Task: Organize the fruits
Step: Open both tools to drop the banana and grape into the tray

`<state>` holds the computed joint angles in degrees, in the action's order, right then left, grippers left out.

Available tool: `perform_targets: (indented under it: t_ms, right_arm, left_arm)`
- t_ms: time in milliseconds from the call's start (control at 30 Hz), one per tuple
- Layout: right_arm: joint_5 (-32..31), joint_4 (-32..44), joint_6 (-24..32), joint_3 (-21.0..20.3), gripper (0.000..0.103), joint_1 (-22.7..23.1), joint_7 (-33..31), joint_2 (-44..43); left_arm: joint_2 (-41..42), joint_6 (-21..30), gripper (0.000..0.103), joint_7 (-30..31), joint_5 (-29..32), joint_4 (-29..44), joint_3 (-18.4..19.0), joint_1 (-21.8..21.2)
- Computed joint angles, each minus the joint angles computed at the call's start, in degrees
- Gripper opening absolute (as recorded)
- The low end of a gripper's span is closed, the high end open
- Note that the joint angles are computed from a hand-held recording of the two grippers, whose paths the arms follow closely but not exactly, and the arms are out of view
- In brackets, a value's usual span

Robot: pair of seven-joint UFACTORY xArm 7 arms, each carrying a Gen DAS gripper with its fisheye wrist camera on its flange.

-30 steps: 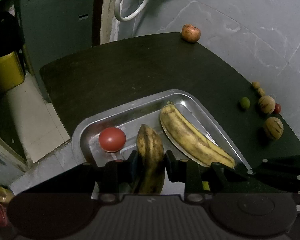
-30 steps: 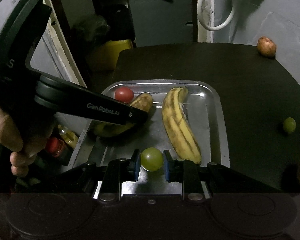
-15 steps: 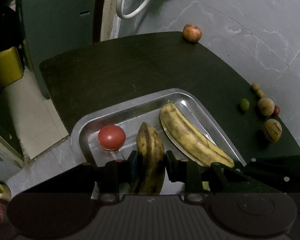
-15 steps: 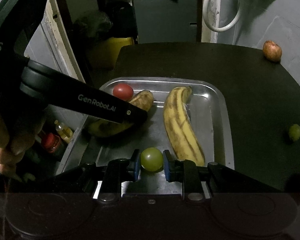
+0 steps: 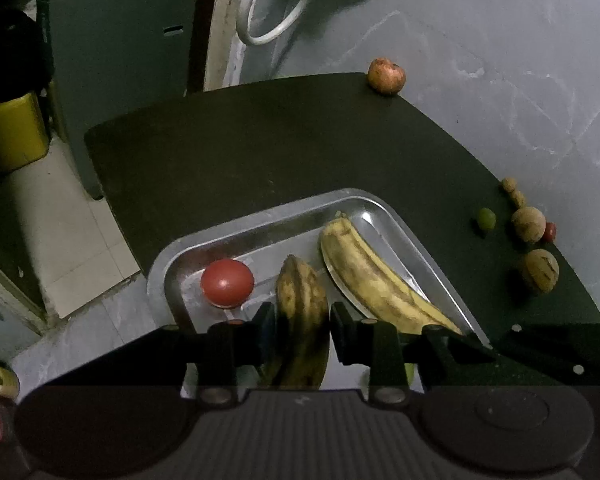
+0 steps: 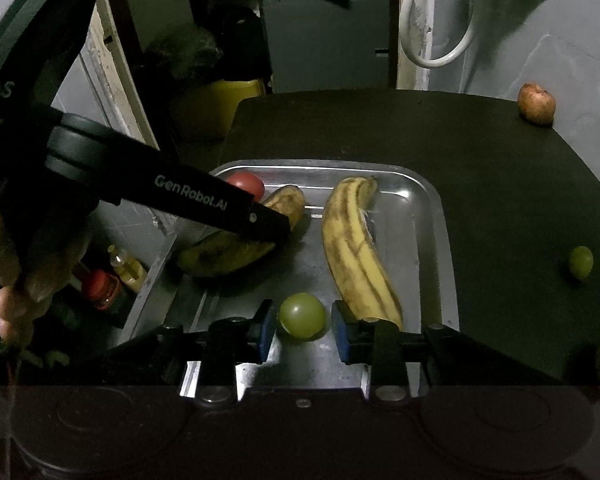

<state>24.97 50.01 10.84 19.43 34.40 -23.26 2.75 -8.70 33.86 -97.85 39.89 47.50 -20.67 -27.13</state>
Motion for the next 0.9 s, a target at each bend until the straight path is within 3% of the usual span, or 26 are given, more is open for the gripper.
perform_targets:
  t_ms: [100,233,333,400,500,733,900]
  right_arm:
    - [1.77,-0.56,0.30,-0.02,0.036,-0.01,-1.23,-1.36]
    - [6.71,-1.20,1.69,-1.10,0.043,0.64,-3.59,-4.27]
    - [9.19,-2.32,1.88,-2.57,0.055,1.49,-4.17,-7.07]
    - [10.89,-3.31,1.62,-3.76,0.072,2.32,-4.71,-9.05]
    - [11.80,-4.81,1.09,-5.39,0.083,3.64,-4.50,-12.02]
    - [10.59,-9.74,1.30,-9.24,0.100,6.39,-2.73,-20.74]
    - [7.31,-14.91,2.73,-11.93,0.102,6.74,0.69,-29.60]
  left_arm:
    - [-0.43,0.90,0.034,-0.51,0.32,0.27,-0.24,0.01]
    - [-1.20,2.41,0.052,-1.20,1.13,1.00,-0.82,-0.01]
    - [-1.75,3.97,0.064,-2.29,2.17,1.92,-1.61,-0.09]
    - [-1.99,4.99,0.069,-3.27,3.00,2.66,-2.15,-0.20]
    - [-2.49,6.43,0.079,-5.00,3.82,3.80,-2.89,-0.53]
    - [-3.60,9.54,0.102,-10.74,7.03,6.65,-5.44,-1.28]
    - [-2.56,13.13,0.102,-11.72,7.51,9.94,-6.77,-3.11]
